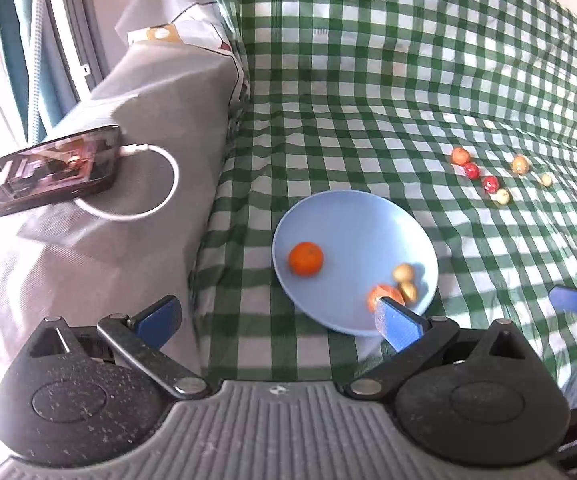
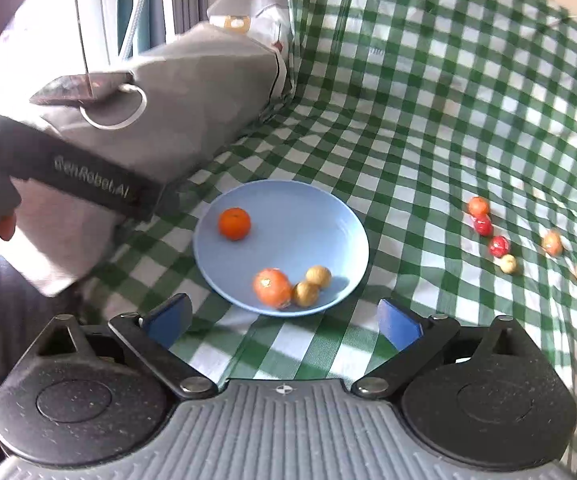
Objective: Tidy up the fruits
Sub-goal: 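Open both tools to drop the fruits onto the plate and withdraw, then move both tools back toward the remaining fruit cluster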
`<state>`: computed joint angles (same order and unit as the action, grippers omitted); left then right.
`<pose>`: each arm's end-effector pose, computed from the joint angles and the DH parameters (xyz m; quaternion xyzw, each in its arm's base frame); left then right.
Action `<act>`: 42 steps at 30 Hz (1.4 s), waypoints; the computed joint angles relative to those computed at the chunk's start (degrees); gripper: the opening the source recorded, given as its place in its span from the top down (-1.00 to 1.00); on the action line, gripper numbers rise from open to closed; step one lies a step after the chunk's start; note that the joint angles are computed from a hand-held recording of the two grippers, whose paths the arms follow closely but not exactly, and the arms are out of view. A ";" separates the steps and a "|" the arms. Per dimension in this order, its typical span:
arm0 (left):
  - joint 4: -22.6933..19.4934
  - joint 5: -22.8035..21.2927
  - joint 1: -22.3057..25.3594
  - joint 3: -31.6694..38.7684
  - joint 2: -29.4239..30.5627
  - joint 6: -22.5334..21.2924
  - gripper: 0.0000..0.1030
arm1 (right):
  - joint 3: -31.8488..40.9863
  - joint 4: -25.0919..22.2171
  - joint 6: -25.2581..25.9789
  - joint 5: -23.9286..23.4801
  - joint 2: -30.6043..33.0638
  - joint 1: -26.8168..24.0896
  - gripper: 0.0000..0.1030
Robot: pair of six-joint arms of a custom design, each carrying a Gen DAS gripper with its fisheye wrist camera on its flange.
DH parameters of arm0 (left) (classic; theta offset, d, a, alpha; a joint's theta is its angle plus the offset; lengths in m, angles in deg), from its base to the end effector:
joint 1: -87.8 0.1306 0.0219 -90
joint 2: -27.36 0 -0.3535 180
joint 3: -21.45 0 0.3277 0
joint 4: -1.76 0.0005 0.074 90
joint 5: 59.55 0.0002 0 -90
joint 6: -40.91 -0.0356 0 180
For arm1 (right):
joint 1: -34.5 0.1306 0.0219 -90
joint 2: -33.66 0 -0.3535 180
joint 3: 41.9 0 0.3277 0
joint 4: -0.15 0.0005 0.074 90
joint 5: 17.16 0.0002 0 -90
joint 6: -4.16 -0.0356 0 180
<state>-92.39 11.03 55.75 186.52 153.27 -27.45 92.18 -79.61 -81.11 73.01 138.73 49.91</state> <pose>0.4678 -0.2795 0.5356 0.0348 0.9408 0.0096 0.3372 0.4529 0.1242 0.5459 -0.1642 0.9275 0.0299 0.3345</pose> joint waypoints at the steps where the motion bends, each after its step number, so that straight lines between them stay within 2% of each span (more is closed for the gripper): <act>1: 1.29 -0.41 -0.45 -3.31 -2.20 0.19 -0.99 | -0.84 0.41 -0.96 0.70 -1.19 0.58 -0.94; 6: 3.87 -1.10 -1.98 -10.00 -7.88 1.83 -0.99 | -3.55 1.56 -4.05 4.12 -5.29 2.87 -0.95; 10: 1.21 -2.93 -3.30 -4.90 -6.64 2.81 -0.99 | -4.27 2.97 -5.30 4.81 -7.74 3.49 -0.95; 13: 2.78 -4.45 -4.42 -5.83 -8.37 2.92 -0.99 | -4.01 2.73 -6.07 5.04 -8.84 3.20 -0.99; 14: 2.58 -4.96 -4.69 -5.67 -8.56 3.03 -0.99 | -3.24 1.90 -6.26 4.88 -8.64 3.13 -0.99; 20: 1.59 -7.14 -6.28 -6.40 -10.06 3.12 -0.99 | -6.29 4.00 -8.88 4.65 -11.68 3.27 -0.99; 28: 2.20 -7.56 -7.38 -10.47 -12.01 2.99 -0.99 | -8.99 4.56 -9.67 3.97 -13.82 3.53 -0.99; 42: -0.06 -7.11 -7.87 -7.39 -9.89 3.20 -0.99 | -10.66 5.26 -10.84 3.72 -14.42 2.92 -0.99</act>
<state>-92.45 3.92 47.88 179.13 143.38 -24.26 81.52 -74.36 -91.95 76.73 124.31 52.83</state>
